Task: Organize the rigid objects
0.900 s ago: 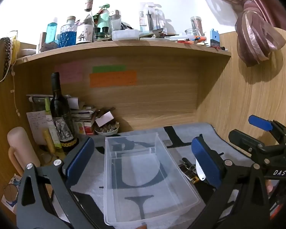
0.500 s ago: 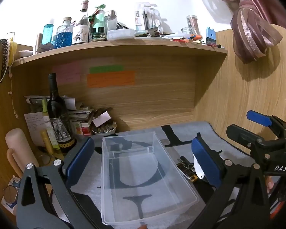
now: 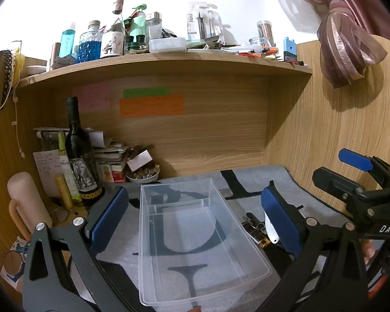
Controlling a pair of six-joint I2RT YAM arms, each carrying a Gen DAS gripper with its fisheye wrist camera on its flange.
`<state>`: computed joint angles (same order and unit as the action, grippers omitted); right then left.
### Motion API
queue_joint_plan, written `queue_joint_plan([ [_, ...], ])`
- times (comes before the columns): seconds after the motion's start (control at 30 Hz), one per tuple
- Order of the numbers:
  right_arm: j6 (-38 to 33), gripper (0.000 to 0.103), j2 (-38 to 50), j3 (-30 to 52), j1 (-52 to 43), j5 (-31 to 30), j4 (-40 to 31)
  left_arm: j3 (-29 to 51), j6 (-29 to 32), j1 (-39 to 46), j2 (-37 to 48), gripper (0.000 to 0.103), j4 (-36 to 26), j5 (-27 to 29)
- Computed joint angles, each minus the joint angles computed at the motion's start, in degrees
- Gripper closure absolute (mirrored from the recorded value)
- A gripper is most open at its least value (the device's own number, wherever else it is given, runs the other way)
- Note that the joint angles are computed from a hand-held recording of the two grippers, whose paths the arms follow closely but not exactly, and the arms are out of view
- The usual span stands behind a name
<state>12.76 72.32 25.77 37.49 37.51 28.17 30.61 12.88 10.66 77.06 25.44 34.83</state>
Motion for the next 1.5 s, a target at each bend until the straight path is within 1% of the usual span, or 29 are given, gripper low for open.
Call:
queue_joint_plan([
  [0.4,-0.7,0.0,0.3,0.26,0.86,0.73,0.19,-0.27,-0.19,-0.32,-0.31,0.0,0.13,-0.49],
  [0.7,-0.76,0.0,0.17,0.23,0.78,0.63,0.08,-0.16,0.03,0.15,-0.91,0.0,-0.98,0.74],
  [1.5,-0.98,0.0,0.0,-0.05,1.13,0.72,0.33,-0.35,-0.2,-1.0,-1.64,0.0,-1.29,-0.57],
])
